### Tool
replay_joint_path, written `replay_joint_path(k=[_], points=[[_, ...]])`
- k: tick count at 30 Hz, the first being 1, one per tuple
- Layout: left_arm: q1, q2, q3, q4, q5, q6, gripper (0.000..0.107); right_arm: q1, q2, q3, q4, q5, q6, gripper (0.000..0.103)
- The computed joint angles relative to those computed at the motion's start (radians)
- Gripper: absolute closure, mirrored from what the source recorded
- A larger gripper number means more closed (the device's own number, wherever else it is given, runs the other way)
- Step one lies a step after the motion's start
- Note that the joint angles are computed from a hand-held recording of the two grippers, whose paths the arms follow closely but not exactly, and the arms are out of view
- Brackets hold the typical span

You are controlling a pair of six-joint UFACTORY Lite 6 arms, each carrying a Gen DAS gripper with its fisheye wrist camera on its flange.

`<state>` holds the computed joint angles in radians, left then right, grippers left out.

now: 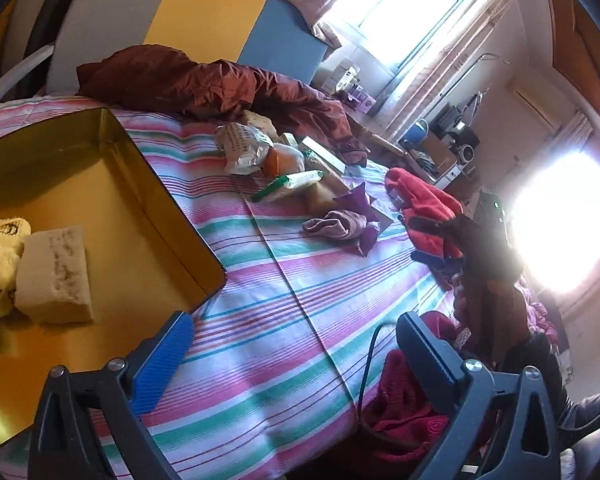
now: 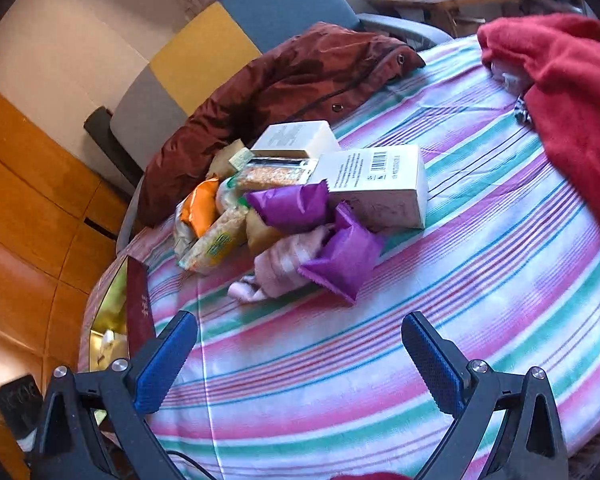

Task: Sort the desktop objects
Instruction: 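Withdraw both tools from the tray back toward the pile, then grasp the purple packet with the right tool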

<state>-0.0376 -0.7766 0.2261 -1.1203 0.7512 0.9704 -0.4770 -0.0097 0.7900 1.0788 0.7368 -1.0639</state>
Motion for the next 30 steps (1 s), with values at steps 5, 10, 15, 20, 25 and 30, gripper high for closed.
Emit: replay_joint_path(k=[5,10,15,20,25,30], points=[[-0.036,0.056,0.03,-0.031,-0.023,0.018,0.004,-0.008,0.161,0.128,0.024,0.031,0.012,0.008],[-0.082,0.122,0.058,-0.051,-0.064,0.032,0.004,-0.035,0.347,0.252,0.089,0.088,0.042,0.012],[-0.119,0.206,0.094,-0.09,-0.093,0.068,0.004,-0.017,0.442,0.328,0.081,0.097,0.075,0.012],[-0.213,0.313,0.207,-0.088,-0.174,0.06,0.004,0.013,0.488,0.376,0.055,0.072,0.094,0.02],[-0.325,0.475,0.374,-0.076,-0.292,0.08,0.004,0.04,0.501,0.383,0.019,0.05,0.099,0.029],[-0.419,0.712,0.597,-0.029,-0.378,0.114,0.005,0.036,0.519,0.397,0.017,0.059,0.097,0.03]])
